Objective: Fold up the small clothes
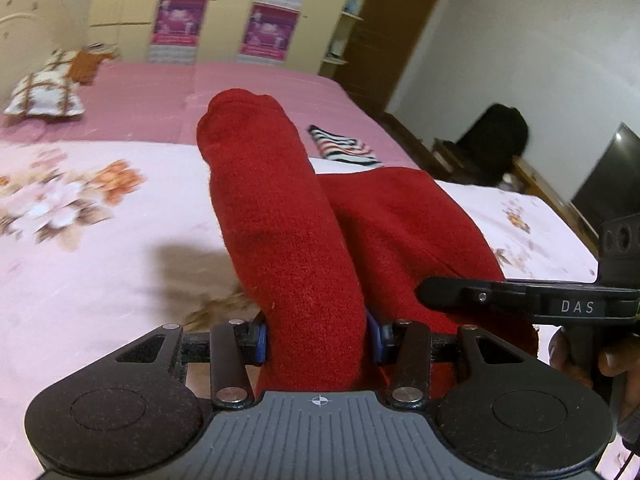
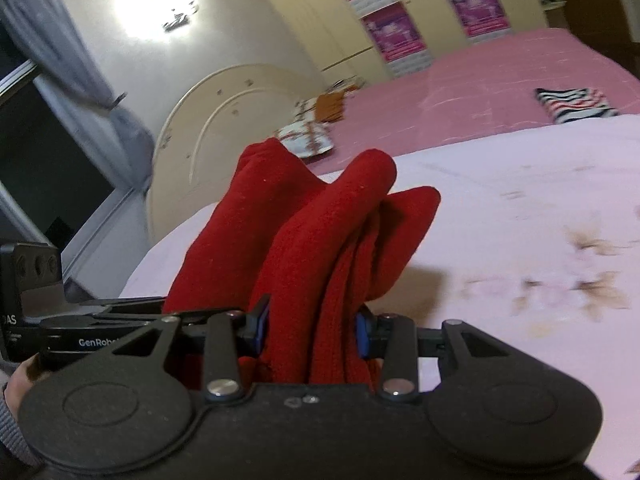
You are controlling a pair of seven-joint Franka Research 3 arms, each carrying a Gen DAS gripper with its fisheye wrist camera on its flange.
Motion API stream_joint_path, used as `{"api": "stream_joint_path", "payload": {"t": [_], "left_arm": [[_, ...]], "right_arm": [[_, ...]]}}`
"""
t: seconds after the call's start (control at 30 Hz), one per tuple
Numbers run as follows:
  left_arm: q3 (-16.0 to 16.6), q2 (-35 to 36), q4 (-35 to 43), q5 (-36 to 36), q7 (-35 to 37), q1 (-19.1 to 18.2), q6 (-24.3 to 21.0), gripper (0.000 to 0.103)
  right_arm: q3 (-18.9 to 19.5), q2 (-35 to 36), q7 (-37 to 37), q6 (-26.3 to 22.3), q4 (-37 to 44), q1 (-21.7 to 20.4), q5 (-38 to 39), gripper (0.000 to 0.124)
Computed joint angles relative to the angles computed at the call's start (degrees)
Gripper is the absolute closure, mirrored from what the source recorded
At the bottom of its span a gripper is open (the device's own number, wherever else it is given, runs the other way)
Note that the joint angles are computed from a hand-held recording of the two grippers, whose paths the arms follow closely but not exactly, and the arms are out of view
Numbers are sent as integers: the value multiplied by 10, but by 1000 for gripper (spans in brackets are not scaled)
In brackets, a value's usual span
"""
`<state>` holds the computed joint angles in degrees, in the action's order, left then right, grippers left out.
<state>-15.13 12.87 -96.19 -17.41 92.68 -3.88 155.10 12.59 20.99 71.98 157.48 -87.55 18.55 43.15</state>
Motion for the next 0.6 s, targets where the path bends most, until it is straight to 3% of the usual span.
{"api": "stream_joint_path", "payload": {"t": [0.37,0.5,0.57,0.6], "left_arm": [[19,-37,-105,-107,59,47,21,58],[26,-31,-131,-144,90,68,16,57],[21,-27,-148,-193,114,79,42,33],[23,-24,-156,-185,106,73,62,28]], "right_arm": [[2,106,73,-53,131,52,-79,85],[-20,146,114,-61,167,83,-135,85],[-42,152,164,-65,163,91,-166,83],[-29,153,156,-62,152,77,-154,82]]}}
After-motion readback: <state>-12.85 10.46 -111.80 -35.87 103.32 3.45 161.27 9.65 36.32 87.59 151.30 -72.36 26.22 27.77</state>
